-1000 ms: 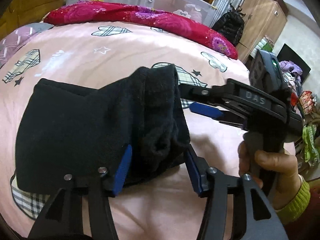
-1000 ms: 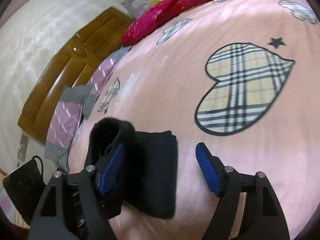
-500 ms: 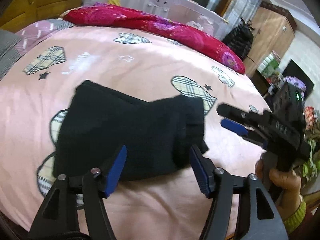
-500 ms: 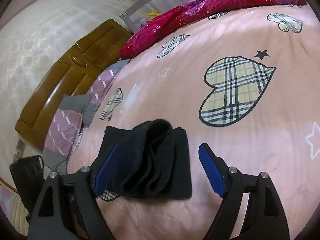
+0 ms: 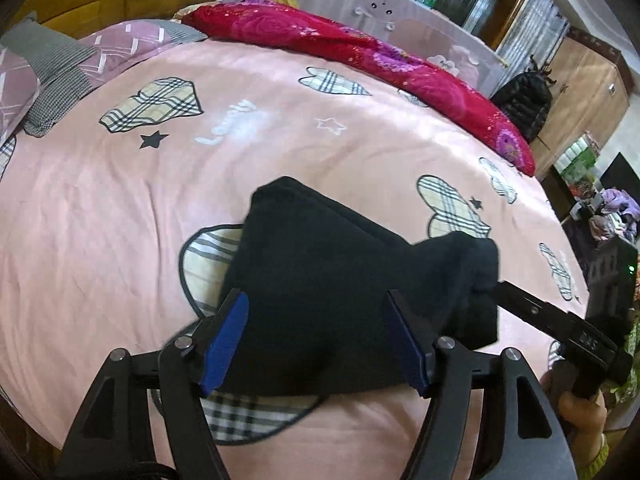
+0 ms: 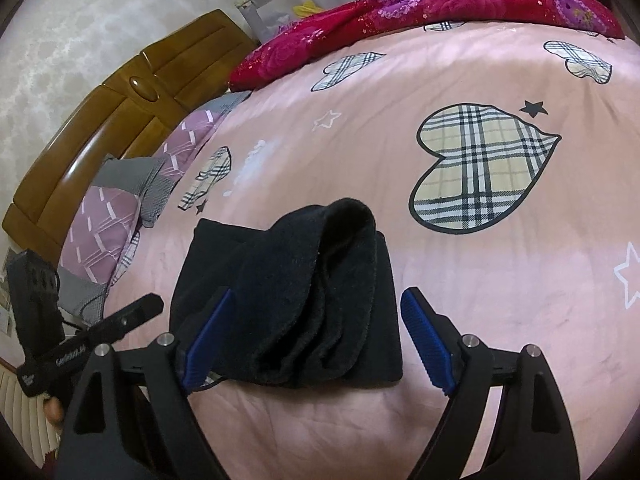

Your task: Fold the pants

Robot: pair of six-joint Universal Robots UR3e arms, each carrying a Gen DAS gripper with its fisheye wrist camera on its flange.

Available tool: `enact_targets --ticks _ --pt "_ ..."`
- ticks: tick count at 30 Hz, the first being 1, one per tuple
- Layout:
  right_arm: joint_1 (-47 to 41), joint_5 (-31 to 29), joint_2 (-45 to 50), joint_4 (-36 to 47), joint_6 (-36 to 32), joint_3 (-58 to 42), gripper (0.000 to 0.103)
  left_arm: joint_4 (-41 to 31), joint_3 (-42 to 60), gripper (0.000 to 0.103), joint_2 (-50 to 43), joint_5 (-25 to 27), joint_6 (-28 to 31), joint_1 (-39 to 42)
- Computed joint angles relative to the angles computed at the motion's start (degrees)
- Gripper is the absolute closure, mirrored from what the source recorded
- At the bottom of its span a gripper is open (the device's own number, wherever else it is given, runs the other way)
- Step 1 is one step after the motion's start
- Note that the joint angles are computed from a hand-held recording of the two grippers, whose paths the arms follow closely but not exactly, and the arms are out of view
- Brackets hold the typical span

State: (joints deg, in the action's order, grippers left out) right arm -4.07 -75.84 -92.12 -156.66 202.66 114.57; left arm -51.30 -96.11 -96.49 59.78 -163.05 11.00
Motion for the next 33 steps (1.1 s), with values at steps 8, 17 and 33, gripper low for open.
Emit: enact_targets --ticks 8,17,33 --pt "0.83 -0.51 1.39 0.06 1.03 -0.63 0.018 -1.56 6.35 0.032 -6.22 2.09 -0.21 -1.58" --pt "0.96 -0.09 2.65 0.05 1.12 -1.1 0.018 -2.08 11.28 0.029 -11.55 4.42 -0.68 -3.85" --pt "-0.39 -1.54 4.59 -1.63 -0.94 1.58 0.018 -3.39 17.72 0.025 -19.77 6.57 -2.55 -4.72"
